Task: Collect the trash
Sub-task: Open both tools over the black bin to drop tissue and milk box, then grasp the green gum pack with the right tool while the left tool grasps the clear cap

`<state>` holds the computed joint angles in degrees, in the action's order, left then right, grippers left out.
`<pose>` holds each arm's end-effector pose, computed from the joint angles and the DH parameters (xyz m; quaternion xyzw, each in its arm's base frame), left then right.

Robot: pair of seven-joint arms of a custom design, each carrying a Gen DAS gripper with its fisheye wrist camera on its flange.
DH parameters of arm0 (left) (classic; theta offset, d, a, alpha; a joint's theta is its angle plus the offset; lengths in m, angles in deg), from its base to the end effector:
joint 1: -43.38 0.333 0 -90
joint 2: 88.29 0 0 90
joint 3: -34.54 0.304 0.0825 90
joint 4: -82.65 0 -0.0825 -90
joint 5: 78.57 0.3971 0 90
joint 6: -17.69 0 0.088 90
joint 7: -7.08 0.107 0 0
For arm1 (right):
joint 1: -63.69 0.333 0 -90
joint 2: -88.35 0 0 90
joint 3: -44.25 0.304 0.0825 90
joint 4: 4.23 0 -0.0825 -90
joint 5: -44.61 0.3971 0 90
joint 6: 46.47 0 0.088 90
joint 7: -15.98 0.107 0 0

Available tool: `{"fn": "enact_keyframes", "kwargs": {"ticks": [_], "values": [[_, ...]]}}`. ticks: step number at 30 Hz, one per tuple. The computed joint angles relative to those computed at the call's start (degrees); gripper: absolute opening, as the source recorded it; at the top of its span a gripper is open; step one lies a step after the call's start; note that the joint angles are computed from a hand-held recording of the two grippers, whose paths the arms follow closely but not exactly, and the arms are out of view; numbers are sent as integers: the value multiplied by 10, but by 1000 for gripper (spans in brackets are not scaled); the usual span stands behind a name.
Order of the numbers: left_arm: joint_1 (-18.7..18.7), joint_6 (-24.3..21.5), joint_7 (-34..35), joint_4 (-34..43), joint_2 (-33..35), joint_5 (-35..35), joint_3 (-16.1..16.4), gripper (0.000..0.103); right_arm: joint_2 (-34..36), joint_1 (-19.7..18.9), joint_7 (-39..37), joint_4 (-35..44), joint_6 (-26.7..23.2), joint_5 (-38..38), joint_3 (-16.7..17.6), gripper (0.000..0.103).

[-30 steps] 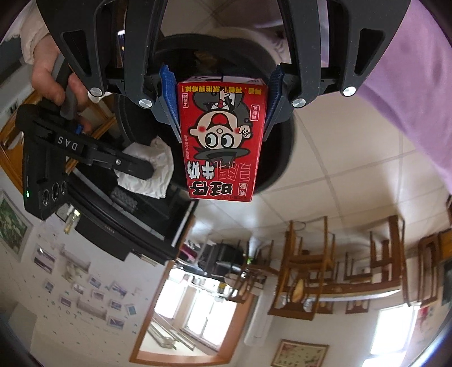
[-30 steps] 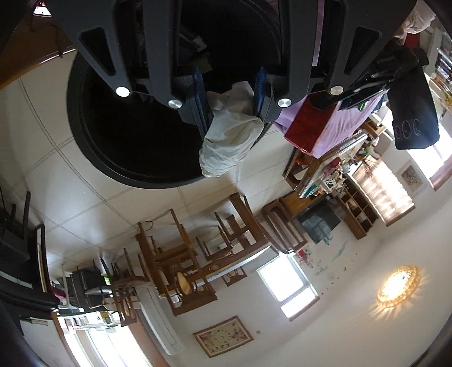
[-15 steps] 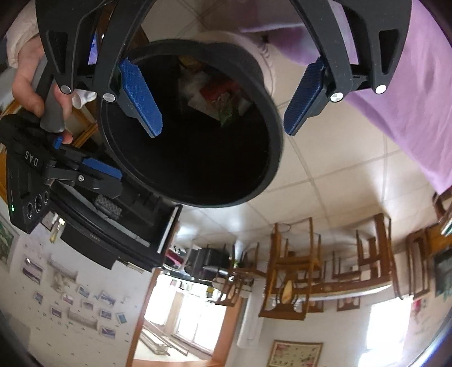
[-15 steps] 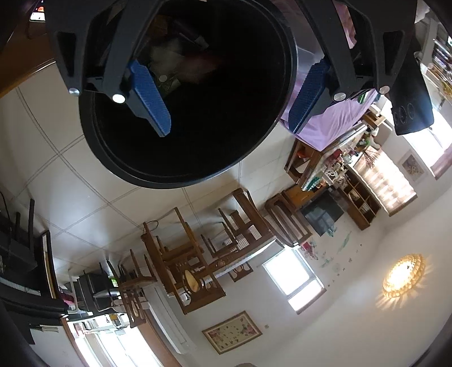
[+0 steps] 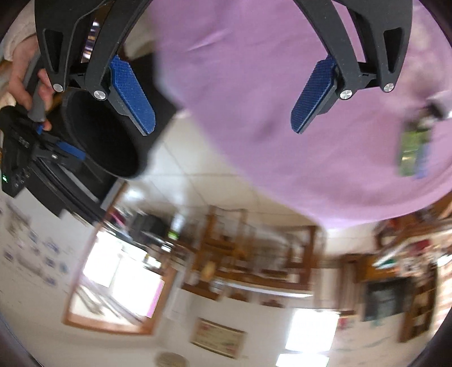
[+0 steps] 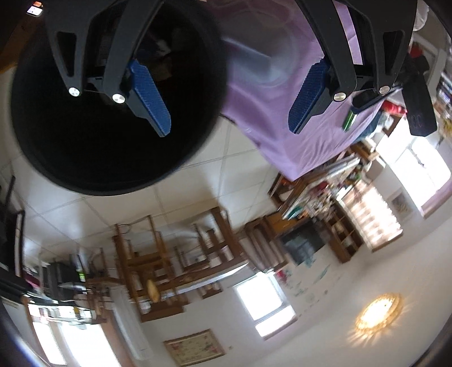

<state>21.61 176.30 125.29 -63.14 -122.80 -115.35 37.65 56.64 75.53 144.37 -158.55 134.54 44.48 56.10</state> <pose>0.4177 -0.1114 0.5460 -0.5275 0.7236 -0.4248 0.1331 0.3902 0.1776 0.5042 -0.5451 0.6837 -0.1698 0.4546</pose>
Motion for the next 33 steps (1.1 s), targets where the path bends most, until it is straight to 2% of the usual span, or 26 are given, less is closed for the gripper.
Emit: {"fn": "enact_keyframes", "kwargs": {"ticks": [3,6,8,9,10,12,15,17,18,19,21,22,23,24,27,30,33], "values": [[64,-14,-18,-12,-20,37,17,96,57,19,-8,50,-3,-7,10,85],[131,-18,-33,-20,-27,78,30,97,129,77,-38,113,-8,-4,-15,85],[154,-24,-22,-17,-23,100,44,97,174,125,-71,153,-15,11,-39,85],[157,-47,-4,-1,-10,108,62,97,195,153,-93,173,-19,28,-56,85],[161,-62,4,6,-6,109,66,97,223,195,-133,203,-26,63,-80,85],[168,-84,34,29,16,110,76,97,265,245,-218,252,-42,148,-103,85],[176,-84,74,51,45,100,73,97,328,257,-311,336,-81,236,-91,84],[183,-101,90,73,73,97,68,97,374,250,-300,400,-112,211,-75,82],[193,-112,88,85,88,105,57,95,398,246,-298,434,-128,203,-66,77],[199,-121,94,94,101,104,53,92,422,241,-298,467,-145,195,-57,76],[205,-147,115,102,114,87,55,70,462,238,-282,523,-174,161,-49,71],[210,-162,118,110,122,80,53,68,487,241,-269,559,-195,134,-49,69],[213,-161,127,111,124,66,51,61,503,241,-259,583,-208,117,-47,68],[217,-163,136,111,126,56,49,45,522,241,-250,612,-224,100,-45,68],[230,-173,147,119,138,29,47,26,572,245,-222,684,-270,49,-42,67],[242,-176,153,119,142,0,46,21,618,257,-198,756,-328,5,-47,60],[252,-177,160,110,129,-17,44,19,639,265,-183,787,-356,-23,-51,51]]}}
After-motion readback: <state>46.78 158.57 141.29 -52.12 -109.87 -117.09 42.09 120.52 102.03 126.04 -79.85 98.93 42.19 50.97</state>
